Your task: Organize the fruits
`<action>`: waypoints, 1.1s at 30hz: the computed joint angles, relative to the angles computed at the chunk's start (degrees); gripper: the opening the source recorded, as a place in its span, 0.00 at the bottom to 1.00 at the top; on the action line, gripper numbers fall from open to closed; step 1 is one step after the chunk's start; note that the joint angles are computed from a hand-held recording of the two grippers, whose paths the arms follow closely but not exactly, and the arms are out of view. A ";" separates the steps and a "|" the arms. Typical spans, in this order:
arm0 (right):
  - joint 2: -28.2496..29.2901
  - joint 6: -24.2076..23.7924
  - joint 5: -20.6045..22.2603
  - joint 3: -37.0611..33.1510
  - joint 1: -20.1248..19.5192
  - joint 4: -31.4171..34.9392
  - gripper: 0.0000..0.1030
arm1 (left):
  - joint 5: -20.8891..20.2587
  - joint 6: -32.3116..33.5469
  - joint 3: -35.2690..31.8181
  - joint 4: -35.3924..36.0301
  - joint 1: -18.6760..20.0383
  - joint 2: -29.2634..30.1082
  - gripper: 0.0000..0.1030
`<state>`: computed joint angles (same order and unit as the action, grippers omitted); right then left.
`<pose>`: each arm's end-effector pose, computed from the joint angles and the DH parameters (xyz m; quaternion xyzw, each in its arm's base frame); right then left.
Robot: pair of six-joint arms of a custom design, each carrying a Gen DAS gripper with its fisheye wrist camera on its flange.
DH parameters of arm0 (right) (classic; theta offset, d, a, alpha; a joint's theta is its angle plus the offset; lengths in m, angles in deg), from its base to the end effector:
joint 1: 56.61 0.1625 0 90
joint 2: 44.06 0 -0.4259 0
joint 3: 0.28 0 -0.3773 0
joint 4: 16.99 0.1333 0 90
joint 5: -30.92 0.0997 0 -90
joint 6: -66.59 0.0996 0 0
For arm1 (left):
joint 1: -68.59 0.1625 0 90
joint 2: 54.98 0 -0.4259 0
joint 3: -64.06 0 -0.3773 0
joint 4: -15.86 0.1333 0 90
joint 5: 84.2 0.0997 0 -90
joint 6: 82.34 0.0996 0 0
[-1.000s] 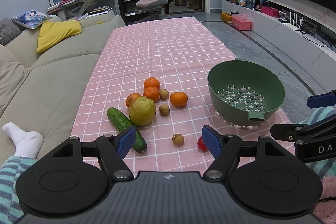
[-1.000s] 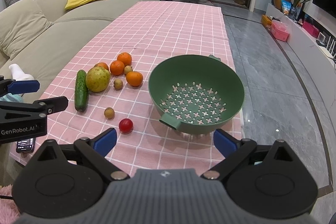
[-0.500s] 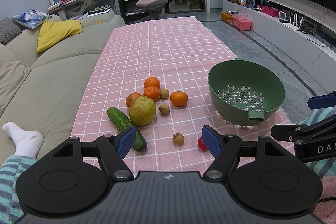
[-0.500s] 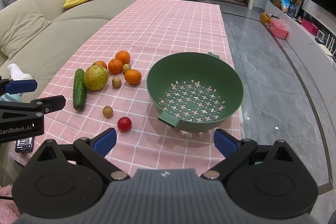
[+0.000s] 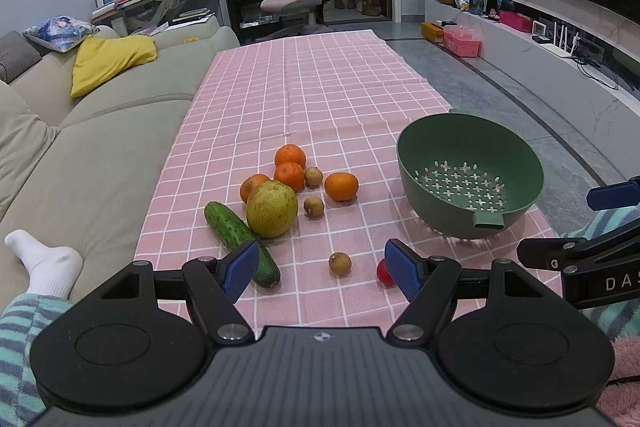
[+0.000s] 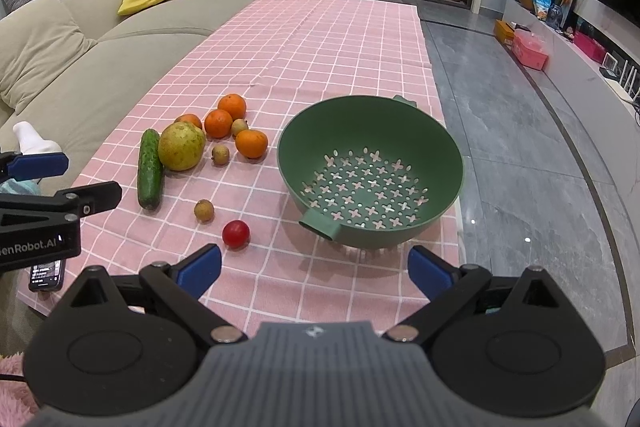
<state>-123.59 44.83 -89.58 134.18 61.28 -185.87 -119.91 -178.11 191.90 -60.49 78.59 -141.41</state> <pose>0.2697 -0.3326 0.2346 0.3467 -0.8795 0.2137 0.2462 -0.2769 -0.2663 0.2230 0.1006 0.8106 -0.3891 0.4260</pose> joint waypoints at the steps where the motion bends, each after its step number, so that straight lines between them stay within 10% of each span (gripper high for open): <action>1: 0.04 0.09 -0.02 -0.01 0.02 0.00 0.93 | -0.05 0.00 0.14 -0.16 -0.02 0.01 0.82; 22: 3.13 -3.25 3.86 -0.87 -0.73 -4.03 0.88 | 0.18 -1.80 2.31 -2.68 2.02 -5.32 0.77; 33: 12.56 -10.41 12.93 -5.60 -1.13 -8.43 0.69 | 0.03 -2.18 2.79 -7.46 11.28 -11.80 0.67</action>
<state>-111.03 34.42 -76.65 128.58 60.15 -194.31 -119.88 -180.29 194.69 -67.94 89.87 -153.21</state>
